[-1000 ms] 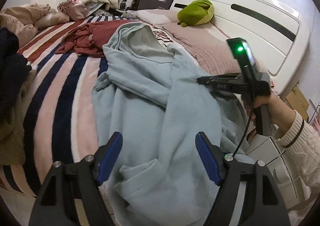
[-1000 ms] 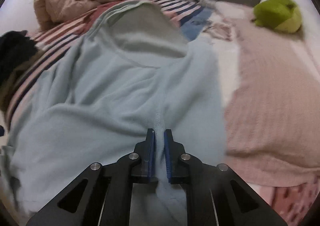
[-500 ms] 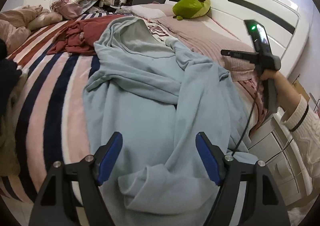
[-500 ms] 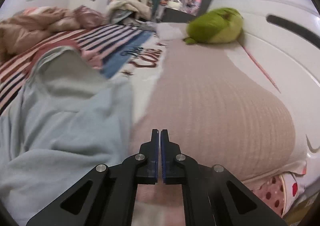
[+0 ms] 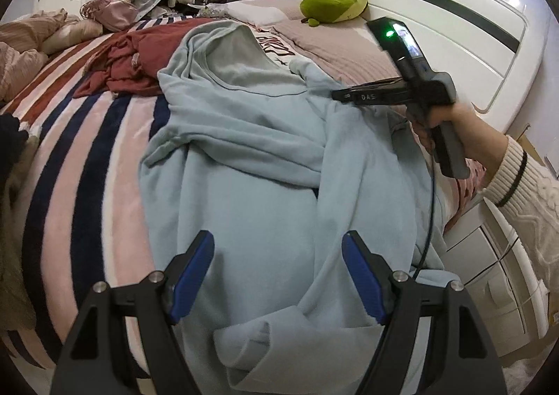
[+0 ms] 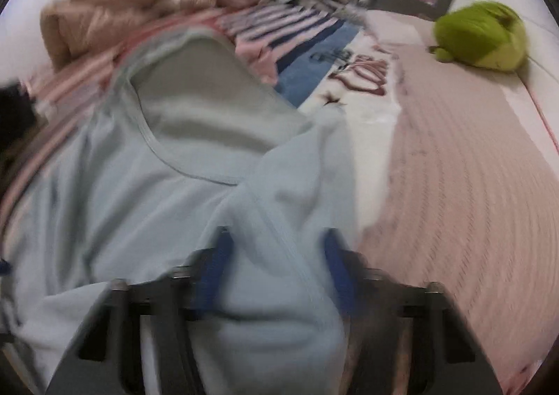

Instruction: Fold small clothes

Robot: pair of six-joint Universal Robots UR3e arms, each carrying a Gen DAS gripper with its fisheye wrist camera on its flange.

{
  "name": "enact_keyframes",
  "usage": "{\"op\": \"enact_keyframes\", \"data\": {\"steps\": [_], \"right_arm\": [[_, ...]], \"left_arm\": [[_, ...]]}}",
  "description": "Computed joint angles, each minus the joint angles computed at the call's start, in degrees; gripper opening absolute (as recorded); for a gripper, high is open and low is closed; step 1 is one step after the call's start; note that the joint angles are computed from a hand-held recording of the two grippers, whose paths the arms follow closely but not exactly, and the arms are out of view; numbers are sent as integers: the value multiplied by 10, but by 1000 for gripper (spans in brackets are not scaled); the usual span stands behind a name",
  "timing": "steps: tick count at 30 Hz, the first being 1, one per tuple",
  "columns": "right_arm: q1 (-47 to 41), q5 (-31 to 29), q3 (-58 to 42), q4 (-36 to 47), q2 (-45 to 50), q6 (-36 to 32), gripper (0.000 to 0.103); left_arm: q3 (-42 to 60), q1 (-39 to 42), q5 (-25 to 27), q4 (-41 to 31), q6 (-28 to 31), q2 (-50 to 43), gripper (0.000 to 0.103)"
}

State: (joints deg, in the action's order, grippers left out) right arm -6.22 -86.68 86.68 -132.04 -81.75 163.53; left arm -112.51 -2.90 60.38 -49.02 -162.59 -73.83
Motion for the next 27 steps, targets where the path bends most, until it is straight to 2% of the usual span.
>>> {"op": "enact_keyframes", "data": {"steps": [1,4,9,13,15,16,17,18,19,21,22,23,24,25,26,27], "right_arm": [[9,-31,-2,-10,5,2,1],[12,-79,-1,-66,10,24,1],[-8,-151,-26,-94,39,66,0],[-17,-136,-30,-98,41,88,0],[-29,-89,-22,-70,15,84,4],[-44,-56,-7,-54,-9,82,17],[-63,-15,12,-38,-41,82,36],[-83,28,45,-35,-84,79,43],[-101,57,78,-34,-128,73,46],[-132,102,127,-7,-203,57,46],[-153,134,149,20,-243,47,46],[-181,175,173,55,-289,33,46],[-210,212,196,94,-336,14,46],[-236,242,215,133,-378,-6,46],[-272,275,234,187,-429,-34,46],[-321,315,246,266,-485,-78,46]], "left_arm": [[1,2,-1,0,0,-1,72],[15,11,-12,0,2,-18,72],[47,-3,-2,23,-5,-66,72],[57,-5,-16,7,8,-72,72],[48,5,-39,-23,36,-51,72],[40,11,-49,-42,51,-37,72],[35,12,-51,-51,59,-28,72],[26,11,-47,-61,67,-16,72],[19,8,-39,-65,71,-8,72],[5,0,-32,-71,72,4,70],[-4,-4,-32,-68,72,10,59],[-17,-18,-18,-51,67,15,43],[-23,-36,9,-30,56,16,33],[-27,-53,39,-15,46,16,6],[-27,-63,63,-12,35,18,0],[-33,-53,56,-21,27,34,0]]}}
